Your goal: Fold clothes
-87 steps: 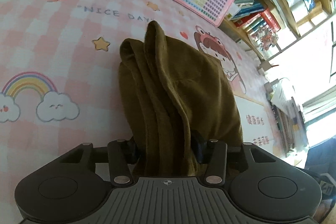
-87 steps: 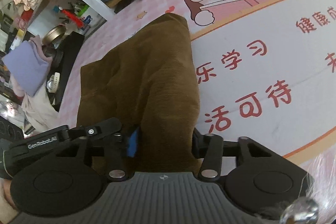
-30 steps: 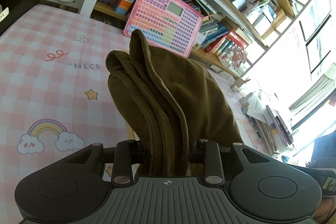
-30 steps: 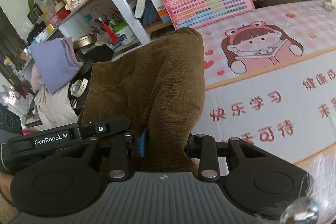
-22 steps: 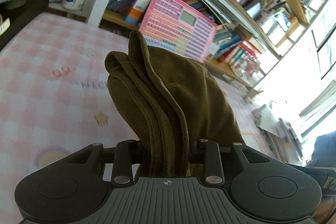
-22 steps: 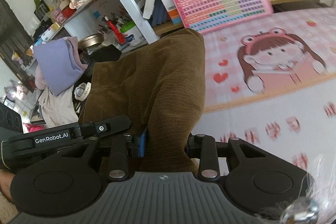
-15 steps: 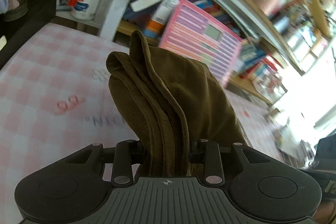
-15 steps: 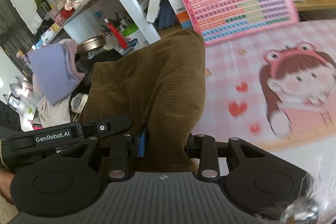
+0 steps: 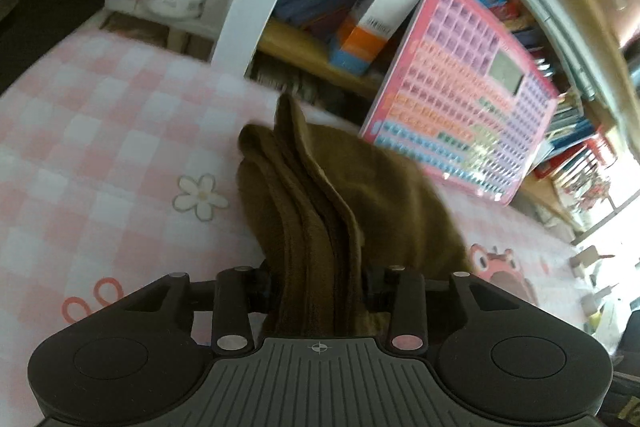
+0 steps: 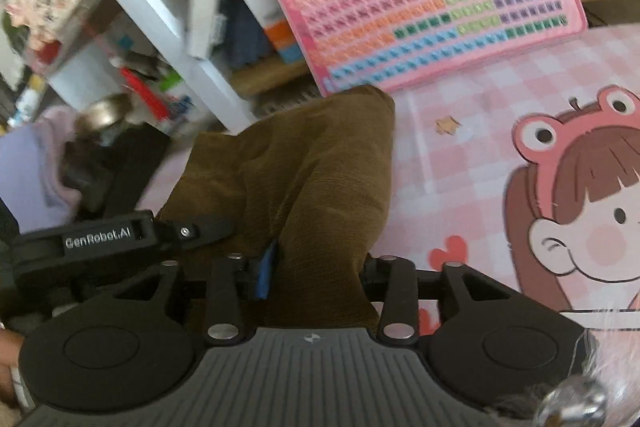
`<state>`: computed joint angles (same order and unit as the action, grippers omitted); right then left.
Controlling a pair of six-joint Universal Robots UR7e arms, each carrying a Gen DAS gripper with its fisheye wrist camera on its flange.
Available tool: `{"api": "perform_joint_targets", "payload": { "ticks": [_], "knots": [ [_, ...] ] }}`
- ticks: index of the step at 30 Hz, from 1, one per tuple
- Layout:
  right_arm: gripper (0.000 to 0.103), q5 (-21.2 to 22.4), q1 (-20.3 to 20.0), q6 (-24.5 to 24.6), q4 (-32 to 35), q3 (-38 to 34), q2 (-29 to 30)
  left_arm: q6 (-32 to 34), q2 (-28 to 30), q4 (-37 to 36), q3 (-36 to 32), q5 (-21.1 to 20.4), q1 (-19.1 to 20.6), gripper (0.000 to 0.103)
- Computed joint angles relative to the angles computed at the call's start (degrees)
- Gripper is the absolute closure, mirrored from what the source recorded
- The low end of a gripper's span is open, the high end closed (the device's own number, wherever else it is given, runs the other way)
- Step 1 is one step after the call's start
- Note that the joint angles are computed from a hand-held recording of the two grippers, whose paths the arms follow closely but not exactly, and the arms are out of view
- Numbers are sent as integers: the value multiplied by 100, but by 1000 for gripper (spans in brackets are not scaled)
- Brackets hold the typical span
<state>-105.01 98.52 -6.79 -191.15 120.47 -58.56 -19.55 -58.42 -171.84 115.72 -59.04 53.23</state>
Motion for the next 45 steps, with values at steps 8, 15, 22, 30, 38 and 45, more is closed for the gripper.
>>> {"api": "perform_joint_targets", "payload": {
  "ticks": [8,15,22,30,38,45],
  "knots": [
    [52,249,-257,220,386,524,-755,-240,-572,-243,744,180,-211,60],
    [92,441,-309,360,486,488,-665,-96,-405,-318,583,76,-123,72],
    [84,-51,-95,170,280,299,-414,27,-305,-385,503,215,-140,68],
    [48,-641,305,-302,-482,584,-425,590,-564,-643,975,1041,-776,46],
    [16,-1838,846,-1221,-1838,886,48,454,-796,-9,1462,2103,-1346,16],
    [8,-2396,1086,-1520,-2428,1116,267,69,-1034,303,1891,2486,-1680,10]
  ]
}}
